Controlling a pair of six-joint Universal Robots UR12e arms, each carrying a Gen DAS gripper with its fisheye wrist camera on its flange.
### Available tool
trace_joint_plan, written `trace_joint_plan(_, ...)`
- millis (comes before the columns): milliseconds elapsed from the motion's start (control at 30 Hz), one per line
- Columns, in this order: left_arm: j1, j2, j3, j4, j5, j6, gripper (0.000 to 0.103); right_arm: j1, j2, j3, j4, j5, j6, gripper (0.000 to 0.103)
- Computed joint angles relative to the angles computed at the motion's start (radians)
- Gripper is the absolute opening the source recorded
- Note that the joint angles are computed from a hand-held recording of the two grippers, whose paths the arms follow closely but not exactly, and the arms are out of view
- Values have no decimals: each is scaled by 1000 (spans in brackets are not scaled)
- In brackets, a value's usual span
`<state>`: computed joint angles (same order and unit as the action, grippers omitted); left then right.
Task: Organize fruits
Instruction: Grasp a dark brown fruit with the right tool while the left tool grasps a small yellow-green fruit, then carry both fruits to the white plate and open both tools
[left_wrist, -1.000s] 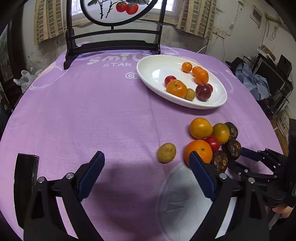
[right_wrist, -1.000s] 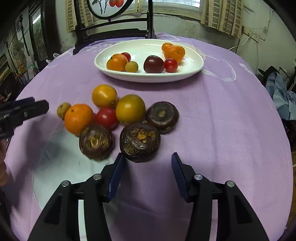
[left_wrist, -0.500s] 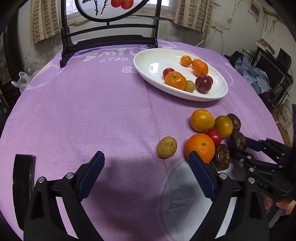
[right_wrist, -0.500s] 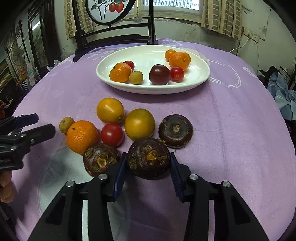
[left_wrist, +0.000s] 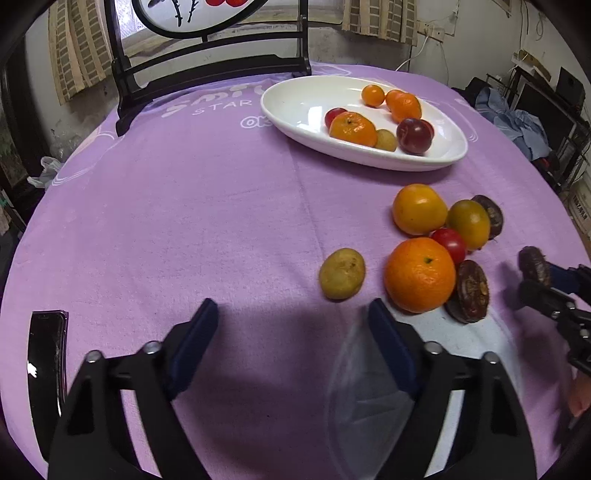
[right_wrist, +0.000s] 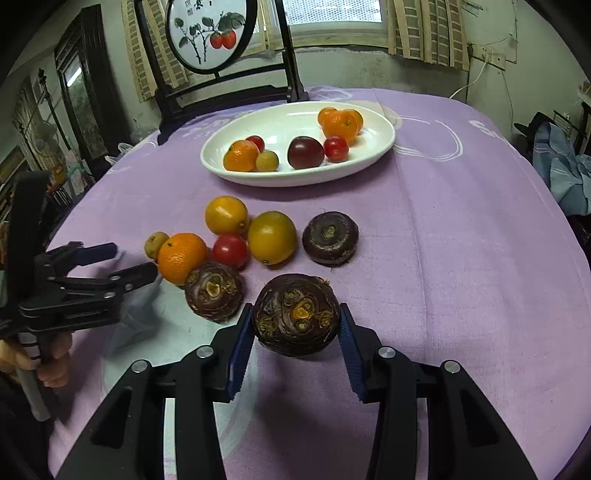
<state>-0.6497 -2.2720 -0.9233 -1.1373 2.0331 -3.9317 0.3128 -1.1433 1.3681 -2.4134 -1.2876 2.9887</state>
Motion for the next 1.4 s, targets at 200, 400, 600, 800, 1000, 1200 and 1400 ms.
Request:
trace_joint_plan(200, 1, -17, 27, -18, 0, -16, 77, -6, -8, 6, -8, 29, -11, 45)
trace_joint_plan(400, 0, -47, 72, -8, 11, 22, 60, -9, -16, 15, -19, 49, -30, 45)
trace_joint_plan(600, -9, -78, 130, -46, 35, 69, 25, -8, -16, 13, -16, 36, -29, 45)
trace_joint_plan(800, -12, -32, 68, -17, 2, 28, 25, -9, -15, 16, -28, 31, -21, 45)
trace_joint_plan(1000, -20, 9, 32, 33, 6, 33, 25, -8, -18, 20, -56, 19, -1, 45)
trace_joint_plan(1200, -16, -11, 105, 46, 24, 104, 25, -12, -21, -10, -76, 47, 2, 45)
trace_joint_plan(1400, 1, -95, 279, 17, 34, 167, 25, 2, 43, -141, -79, 24, -36, 45)
